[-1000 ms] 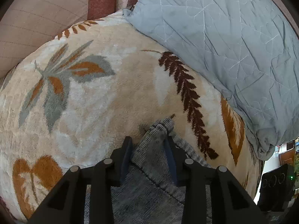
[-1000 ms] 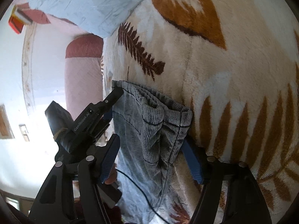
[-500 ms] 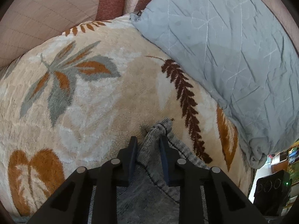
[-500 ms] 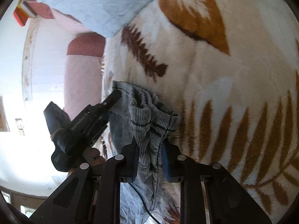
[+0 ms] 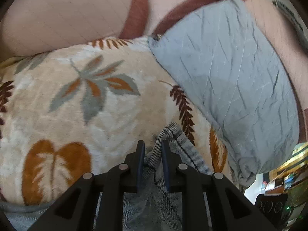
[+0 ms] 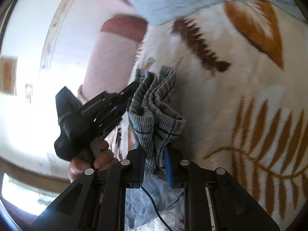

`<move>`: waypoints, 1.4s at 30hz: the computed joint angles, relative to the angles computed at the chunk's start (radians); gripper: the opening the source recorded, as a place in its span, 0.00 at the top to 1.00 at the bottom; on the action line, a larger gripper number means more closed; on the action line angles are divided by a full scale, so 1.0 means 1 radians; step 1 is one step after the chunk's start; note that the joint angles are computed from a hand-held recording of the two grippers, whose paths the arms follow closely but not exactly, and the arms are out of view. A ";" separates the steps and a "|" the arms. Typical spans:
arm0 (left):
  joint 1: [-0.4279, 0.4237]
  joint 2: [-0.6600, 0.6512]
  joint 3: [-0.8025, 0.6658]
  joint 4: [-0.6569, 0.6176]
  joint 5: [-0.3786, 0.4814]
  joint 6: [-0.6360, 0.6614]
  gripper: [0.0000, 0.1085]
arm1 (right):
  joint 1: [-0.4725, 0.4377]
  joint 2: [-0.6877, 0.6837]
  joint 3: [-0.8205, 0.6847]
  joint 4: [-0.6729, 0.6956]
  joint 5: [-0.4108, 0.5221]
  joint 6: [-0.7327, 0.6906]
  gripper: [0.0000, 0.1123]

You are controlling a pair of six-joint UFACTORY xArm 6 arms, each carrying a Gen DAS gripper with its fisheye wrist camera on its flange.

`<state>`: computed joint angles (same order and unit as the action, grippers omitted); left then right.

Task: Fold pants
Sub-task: 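Lift the folded edge with both tools and fold it over onto the back pockets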

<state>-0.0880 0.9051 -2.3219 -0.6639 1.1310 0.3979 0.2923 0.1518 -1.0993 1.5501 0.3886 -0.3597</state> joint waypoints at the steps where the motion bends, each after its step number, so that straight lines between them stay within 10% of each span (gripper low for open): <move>1: 0.004 -0.023 0.037 -0.013 -0.019 0.008 0.82 | 0.011 0.002 -0.010 -0.011 0.001 -0.010 0.86; 26: 0.398 -0.519 0.862 -0.167 -0.265 0.114 0.82 | 0.319 0.207 -0.304 -0.724 0.170 0.130 0.81; 31: 0.441 -0.647 1.018 -0.219 -0.277 0.251 0.82 | 0.274 0.205 -0.338 -0.510 0.342 -0.015 0.48; 34: 0.461 -0.751 1.136 -0.277 -0.262 0.357 0.76 | 0.200 0.183 -0.331 -0.283 0.427 -0.195 0.48; 42: 0.475 -0.880 1.299 -0.447 -0.178 0.526 0.62 | 0.127 0.182 -0.299 -0.122 0.252 -0.148 0.45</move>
<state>0.3868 0.0248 -1.0232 -1.1104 0.9528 0.9242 0.4190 0.3335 -1.3985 1.4280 0.6409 -0.5080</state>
